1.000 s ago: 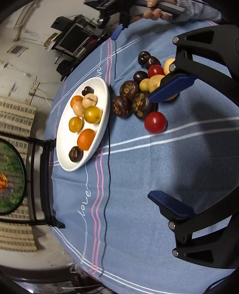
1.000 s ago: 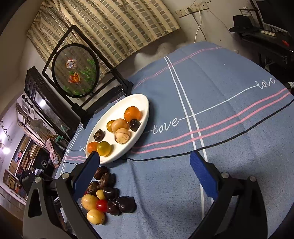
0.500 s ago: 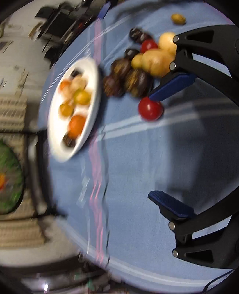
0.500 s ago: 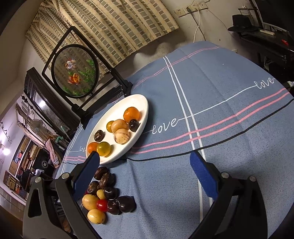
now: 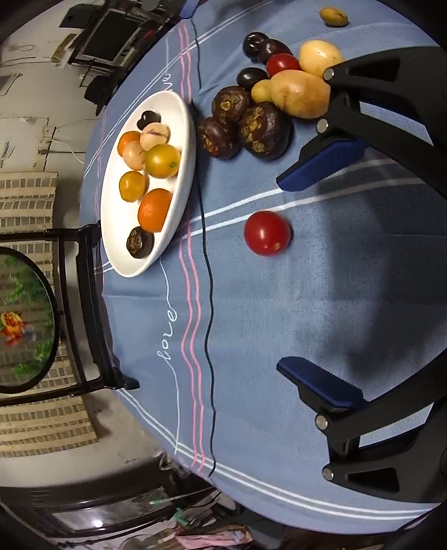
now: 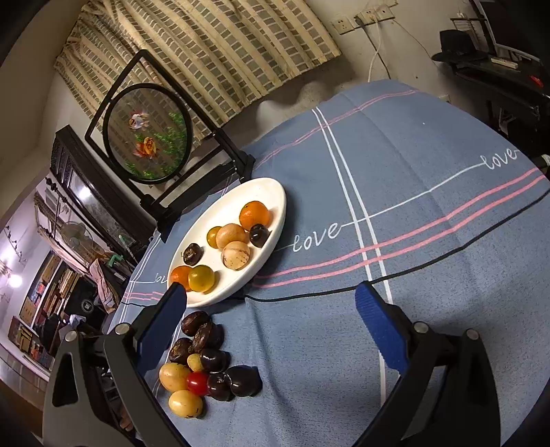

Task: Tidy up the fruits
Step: 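Move both open grippers back over the fruit pile, then grasp the red cherry tomato with the left gripper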

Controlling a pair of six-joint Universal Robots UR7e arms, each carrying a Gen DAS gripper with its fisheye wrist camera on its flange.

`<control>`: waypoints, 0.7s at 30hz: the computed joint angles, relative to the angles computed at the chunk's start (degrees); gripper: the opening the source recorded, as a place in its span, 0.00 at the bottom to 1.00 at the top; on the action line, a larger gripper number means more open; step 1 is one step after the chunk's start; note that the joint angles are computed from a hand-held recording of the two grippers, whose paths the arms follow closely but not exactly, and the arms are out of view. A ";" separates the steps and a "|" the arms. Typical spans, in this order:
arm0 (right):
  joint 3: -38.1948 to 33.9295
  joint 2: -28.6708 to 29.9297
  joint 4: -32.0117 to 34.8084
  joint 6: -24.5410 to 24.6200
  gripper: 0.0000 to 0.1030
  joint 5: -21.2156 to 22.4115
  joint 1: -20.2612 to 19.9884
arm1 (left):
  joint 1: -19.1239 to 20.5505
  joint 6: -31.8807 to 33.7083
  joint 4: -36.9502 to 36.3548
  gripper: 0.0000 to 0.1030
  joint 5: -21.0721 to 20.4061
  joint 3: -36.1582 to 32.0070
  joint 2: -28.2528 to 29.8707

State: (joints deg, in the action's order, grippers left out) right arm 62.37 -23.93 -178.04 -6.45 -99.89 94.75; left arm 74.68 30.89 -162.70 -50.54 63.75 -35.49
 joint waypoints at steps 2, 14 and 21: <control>-0.26 0.26 0.06 -0.91 0.96 -0.28 0.22 | 0.18 0.54 -0.98 0.91 -0.84 -0.90 0.52; -1.52 0.93 2.27 -2.19 0.96 -0.89 0.47 | 0.43 1.30 8.24 0.30 -3.77 -4.87 2.45; -2.38 1.63 3.63 -4.60 0.96 -2.33 1.14 | -0.54 4.84 5.04 0.30 0.47 -4.06 3.65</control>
State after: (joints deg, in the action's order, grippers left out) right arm 59.98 -22.30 -174.41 -11.05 -102.22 95.89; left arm 74.15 35.73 -157.67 -50.07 59.69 -31.84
